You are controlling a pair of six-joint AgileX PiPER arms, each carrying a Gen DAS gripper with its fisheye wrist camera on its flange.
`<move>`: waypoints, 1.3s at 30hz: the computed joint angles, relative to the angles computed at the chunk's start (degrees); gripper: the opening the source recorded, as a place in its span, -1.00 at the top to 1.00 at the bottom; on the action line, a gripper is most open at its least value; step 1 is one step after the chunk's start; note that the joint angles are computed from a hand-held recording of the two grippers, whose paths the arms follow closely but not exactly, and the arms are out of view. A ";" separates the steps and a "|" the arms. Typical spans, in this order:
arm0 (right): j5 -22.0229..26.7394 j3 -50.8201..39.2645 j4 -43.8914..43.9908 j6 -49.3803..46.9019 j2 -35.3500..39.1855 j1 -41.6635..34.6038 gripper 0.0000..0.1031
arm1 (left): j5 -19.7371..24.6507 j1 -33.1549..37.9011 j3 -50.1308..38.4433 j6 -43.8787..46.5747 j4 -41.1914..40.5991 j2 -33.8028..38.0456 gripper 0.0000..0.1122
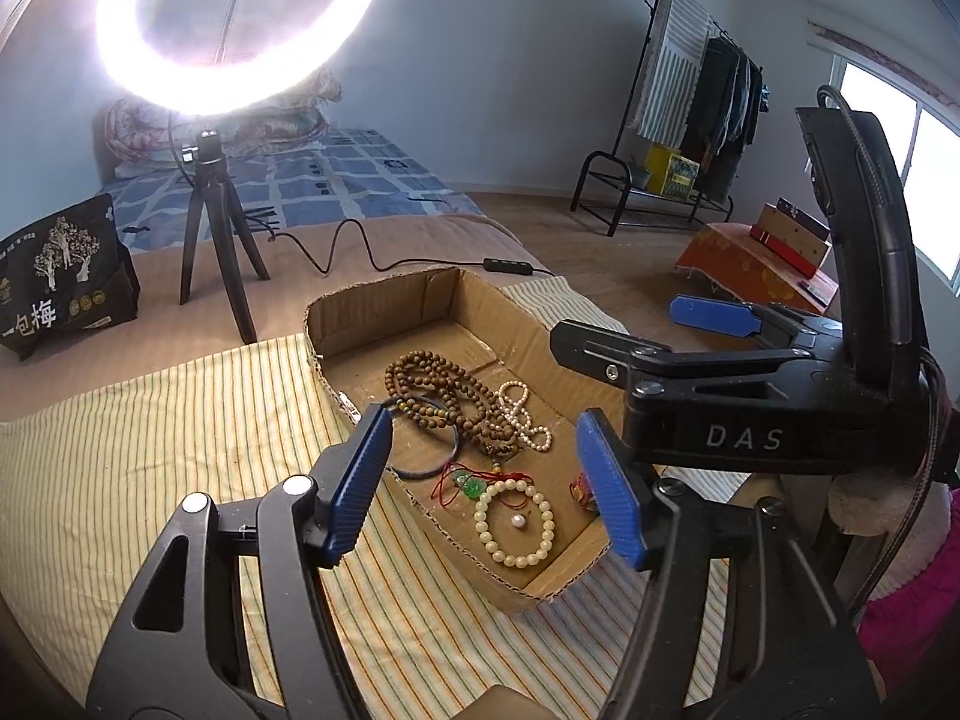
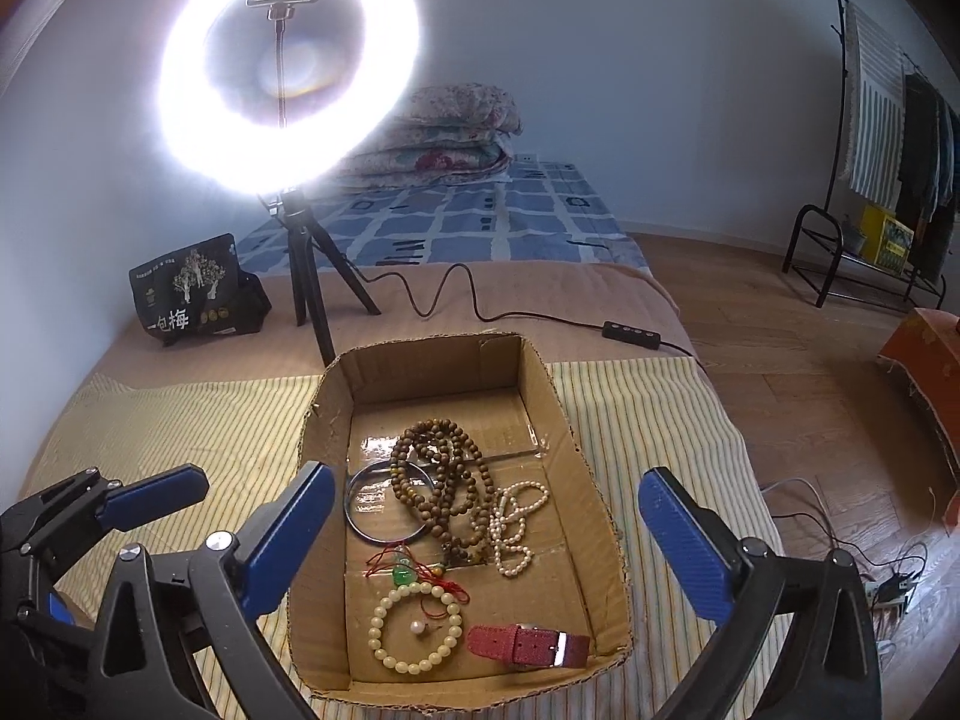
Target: Organize jewelry
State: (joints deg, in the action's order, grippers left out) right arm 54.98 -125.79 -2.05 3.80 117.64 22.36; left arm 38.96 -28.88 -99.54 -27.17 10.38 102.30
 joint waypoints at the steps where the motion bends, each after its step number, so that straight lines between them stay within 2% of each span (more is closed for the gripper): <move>1: 0.08 -0.10 -0.05 0.08 0.03 0.04 -0.99 | 0.18 0.03 -0.08 0.07 -0.03 -0.05 -0.19; 4: 0.21 0.21 -0.38 0.86 -0.48 0.20 -0.99 | 0.46 0.03 0.07 -0.19 0.04 -0.49 -0.24; 24: 0.54 5.74 -6.18 6.12 -10.93 5.12 -0.99 | 1.39 -1.54 5.88 -6.44 6.67 -10.17 -0.24; 28: 0.96 6.91 -8.95 8.41 -13.52 6.95 -0.99 | 3.61 -1.89 6.65 -7.60 8.49 -12.74 -0.25; 32: 1.33 8.26 -11.32 10.33 -16.17 8.88 -0.99 | 5.51 -2.84 8.10 -9.82 10.94 -16.05 -0.43; 39: 1.88 10.51 -15.78 14.20 -20.12 12.06 -0.99 | 10.23 -6.32 8.74 -11.91 16.46 -20.21 -0.44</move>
